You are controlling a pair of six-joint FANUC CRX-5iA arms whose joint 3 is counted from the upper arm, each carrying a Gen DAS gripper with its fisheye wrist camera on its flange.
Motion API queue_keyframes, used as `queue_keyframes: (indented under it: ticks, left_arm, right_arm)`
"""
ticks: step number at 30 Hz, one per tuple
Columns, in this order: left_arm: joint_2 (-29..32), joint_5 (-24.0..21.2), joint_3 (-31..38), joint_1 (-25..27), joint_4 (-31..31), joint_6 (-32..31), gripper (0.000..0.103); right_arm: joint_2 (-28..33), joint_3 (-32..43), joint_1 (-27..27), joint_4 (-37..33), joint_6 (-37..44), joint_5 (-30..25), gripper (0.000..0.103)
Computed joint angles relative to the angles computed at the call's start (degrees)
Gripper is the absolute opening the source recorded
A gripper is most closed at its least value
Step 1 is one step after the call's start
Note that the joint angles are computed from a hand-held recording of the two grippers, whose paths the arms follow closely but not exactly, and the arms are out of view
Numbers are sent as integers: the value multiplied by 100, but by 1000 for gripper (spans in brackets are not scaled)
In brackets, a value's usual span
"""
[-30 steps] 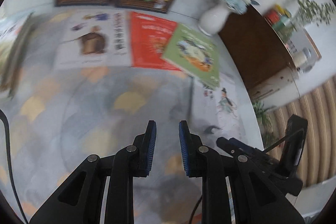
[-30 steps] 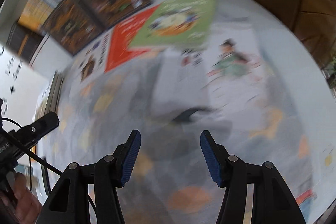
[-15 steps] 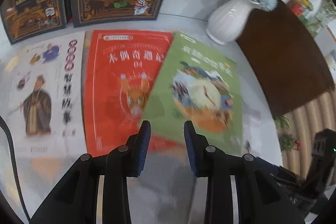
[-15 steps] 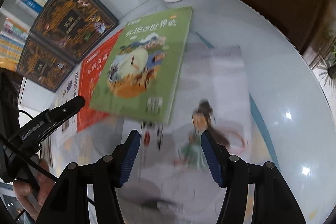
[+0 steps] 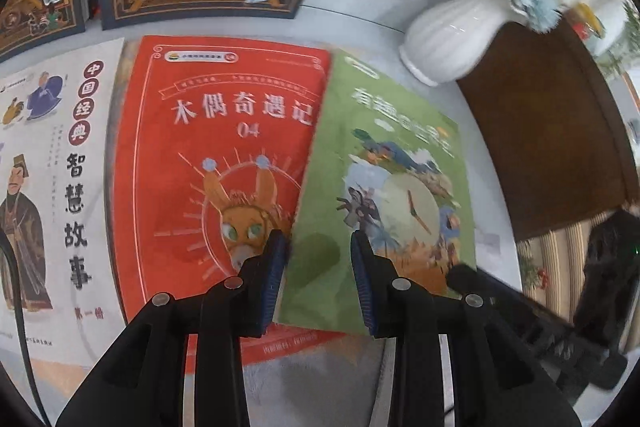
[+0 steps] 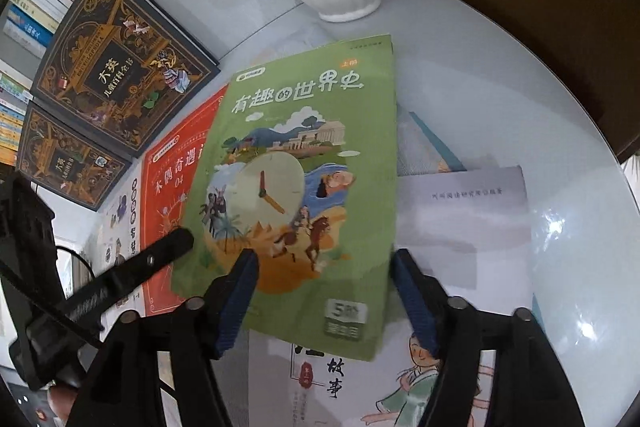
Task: Organize books
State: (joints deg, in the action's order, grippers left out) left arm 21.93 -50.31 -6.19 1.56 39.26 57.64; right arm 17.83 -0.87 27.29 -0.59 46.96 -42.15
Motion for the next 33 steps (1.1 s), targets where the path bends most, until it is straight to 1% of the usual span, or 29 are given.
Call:
queue_keyframes:
  ticks: [2, 4, 7, 9, 12, 13, 16, 17, 19, 21, 22, 23, 24, 25, 27, 30, 31, 32, 33]
  left_arm:
    - [-189, -48, -272, 37, 147, -189, 29]
    - [-447, -35, -599, 77, 270, -371, 29]
    - [-1072, 54, -1287, 204, 343, -614, 29]
    - [-1568, -14, -1811, 406, 308, -645, 29]
    - [-2235, -234, -2478, 825, 126, -516, 29]
    - [-2566, -331, -2783, 1057, 21, -451, 29]
    - [-3370, -443, -3369, 1586, -383, -209, 29]
    - [-3651, -518, -3541, 1794, -544, -124, 29]
    - [-4121, -859, -3890, 2374, -676, -88, 29]
    - [-4308, -1211, -4173, 2894, -511, -242, 29]
    - [-4379, -1350, -4275, 3075, -437, -301, 29]
    - [-4507, -1502, -4383, 3265, -402, -379, 29]
    - [-4660, -1589, -4457, 3382, -422, -440, 29]
    - [-4856, -1594, -4514, 3430, -491, -459, 29]
    - [-5048, -1509, -4530, 3360, -633, -390, 29]
    - [-5099, -1530, -4578, 3349, -744, -359, 29]
    - [-5058, -1532, -4594, 3357, -759, -324, 29]
    - [-5074, -1459, -4638, 3348, -708, -312, 29]
    - [-5045, -1392, -4639, 3306, -670, -308, 30]
  right_arm:
    - [-10, -25, 75, 167, 121, -164, 70]
    - [-103, -114, 150, 178, 329, -241, 70]
    - [-378, -393, 363, 31, 654, -358, 70]
    - [-591, -590, 545, -154, 817, -441, 70]
    - [-926, -907, 975, -508, 1001, -604, 70]
    - [-992, -955, 1120, -592, 1041, -686, 70]
    - [-1115, -967, 1579, -980, 1235, -1014, 70]
    - [-1152, -1018, 1787, -933, 1246, -1018, 70]
    - [-1172, -1143, 2167, -584, 1157, -937, 70]
    - [-1168, -1334, 2553, 7, 862, -842, 68]
    - [-1143, -1435, 2709, 334, 679, -812, 63]
    - [-1110, -1513, 2830, 557, 548, -858, 61]
    - [-1076, -1519, 2850, 575, 555, -929, 59]
    - [-1133, -1611, 2865, 590, 485, -886, 59]
    - [-1241, -1736, 2861, 615, 369, -825, 59]
    - [-1347, -1849, 2791, 601, 242, -723, 56]
    - [-1405, -1887, 2718, 476, 291, -630, 56]
    - [-1459, -1893, 2608, 221, 426, -565, 55]
    - [-1483, -1857, 2519, -55, 520, -546, 53]
